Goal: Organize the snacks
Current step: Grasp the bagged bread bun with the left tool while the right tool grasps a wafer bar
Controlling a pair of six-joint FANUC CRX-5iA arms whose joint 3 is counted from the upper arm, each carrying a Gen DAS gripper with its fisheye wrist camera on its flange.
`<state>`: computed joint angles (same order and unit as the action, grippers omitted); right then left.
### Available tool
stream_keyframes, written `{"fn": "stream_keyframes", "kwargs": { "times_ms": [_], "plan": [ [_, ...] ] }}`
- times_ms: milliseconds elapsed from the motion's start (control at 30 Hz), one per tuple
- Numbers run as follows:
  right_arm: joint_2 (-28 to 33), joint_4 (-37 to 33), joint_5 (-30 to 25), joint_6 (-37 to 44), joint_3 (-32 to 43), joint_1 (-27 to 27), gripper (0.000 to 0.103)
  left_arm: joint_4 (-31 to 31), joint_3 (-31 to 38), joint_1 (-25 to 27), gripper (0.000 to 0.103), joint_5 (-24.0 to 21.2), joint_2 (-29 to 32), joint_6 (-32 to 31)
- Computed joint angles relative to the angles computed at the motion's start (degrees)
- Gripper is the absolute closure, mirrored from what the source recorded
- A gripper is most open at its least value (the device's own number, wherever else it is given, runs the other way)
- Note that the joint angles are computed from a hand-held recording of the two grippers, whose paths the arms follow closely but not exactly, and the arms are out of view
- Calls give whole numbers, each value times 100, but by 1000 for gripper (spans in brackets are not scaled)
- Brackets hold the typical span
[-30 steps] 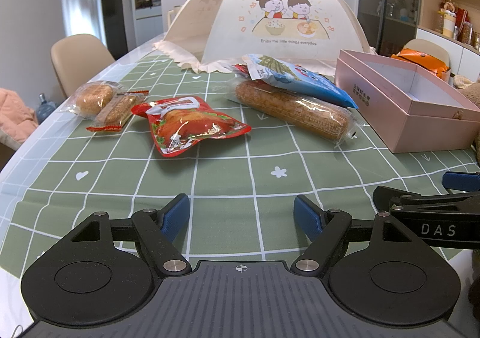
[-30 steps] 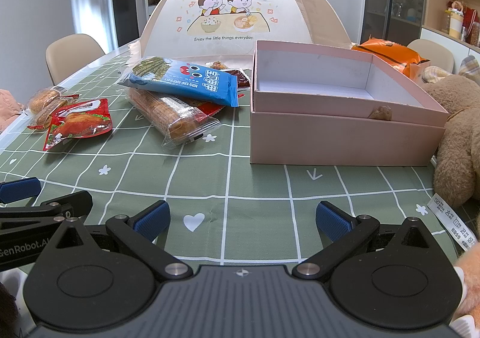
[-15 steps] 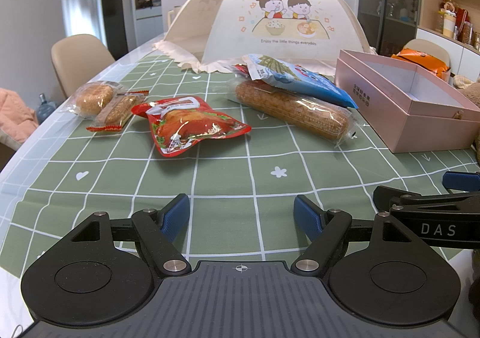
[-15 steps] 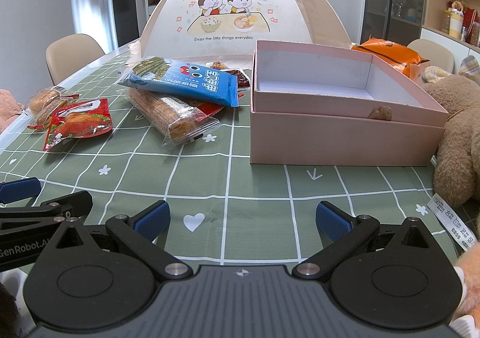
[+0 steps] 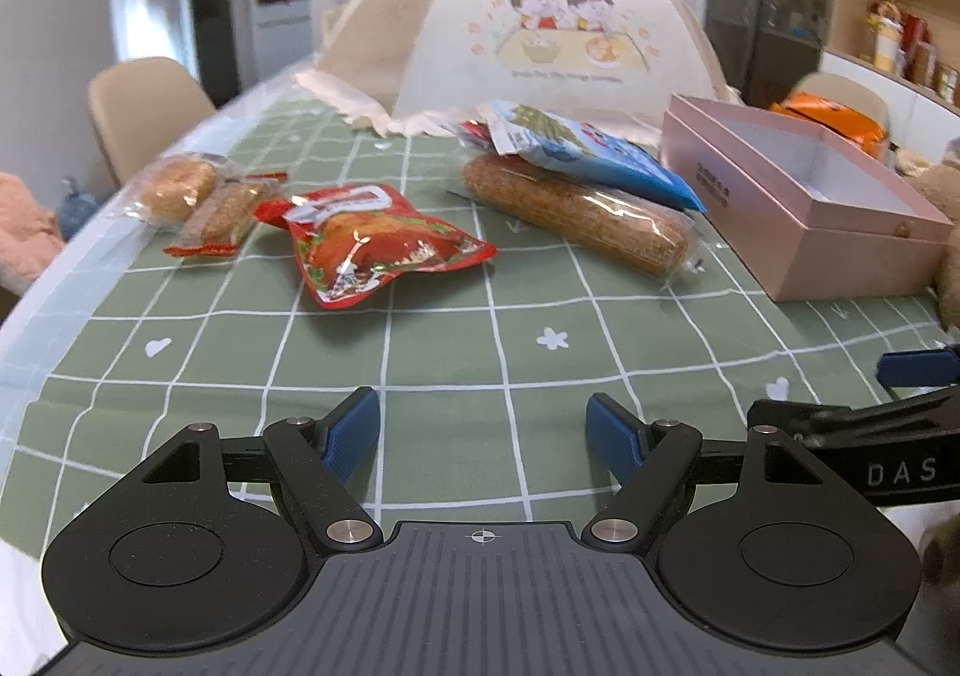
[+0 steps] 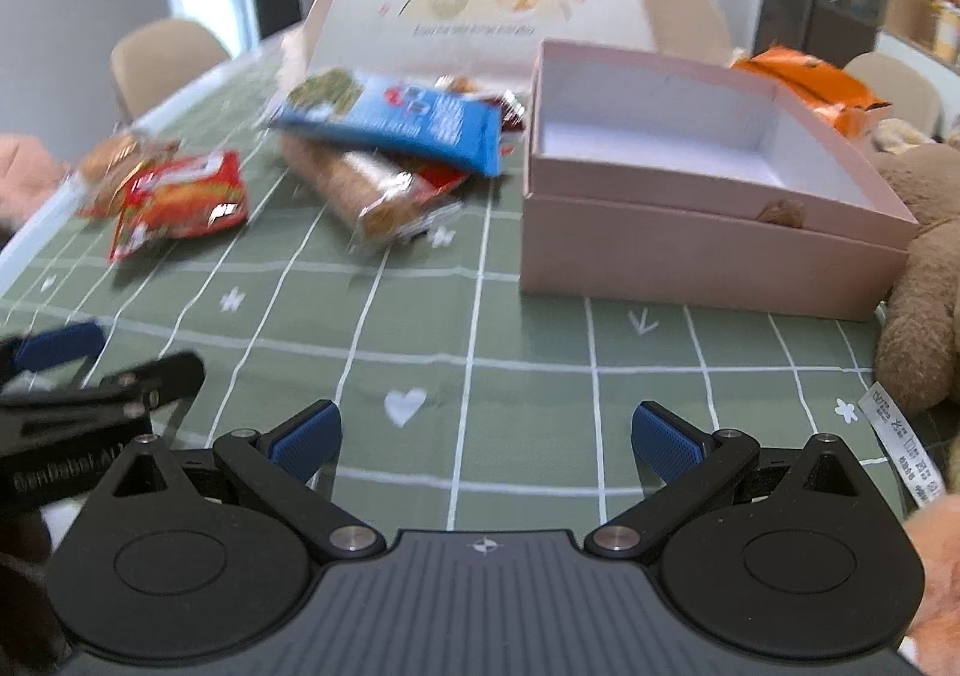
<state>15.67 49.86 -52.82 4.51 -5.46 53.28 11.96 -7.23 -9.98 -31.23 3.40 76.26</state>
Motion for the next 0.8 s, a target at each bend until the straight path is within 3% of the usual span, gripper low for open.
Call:
{"fn": "stream_keyframes", "kwargs": {
  "times_ms": [67, 200, 367, 433, 500, 600, 667, 733, 800],
  "plan": [
    [-74, -102, -3, 77, -53, 25, 0, 582, 221, 194, 23, -574, 145, -510],
    [-12, -418, -251, 222, 180, 67, 0, 1364, 830, 671, 30, -1578, 537, -783],
    [158, -590, -573, 113, 480, 125, 0, 624, 1927, 1071, 31, -1276, 1030, -461],
    [267, -587, -754, -67, 614, 168, 0, -164, 2994, 1163, 31, -1585, 1615, 19],
    [393, -746, -975, -67, 865, 187, 0, -561, 3968, 1239, 32, -2000, 2240, 257],
    [559, -1383, -1249, 596, 1438, 118, 0, -505, 5283, 1354, 32, -2822, 3209, 57],
    [704, -1974, -1422, 1341, 1982, 4, 10, -440, 6053, 1397, 26, -3382, 3783, -139],
    [884, -2054, -1638, 1458, 2459, -41, 12, -146, 6262, 1479, 26, -3533, 4040, -376],
    [1053, -1716, -1640, 1467, 2779, -21, 11, 145, 5900, 1570, 32, -3312, 3931, -670]
  ]
}}
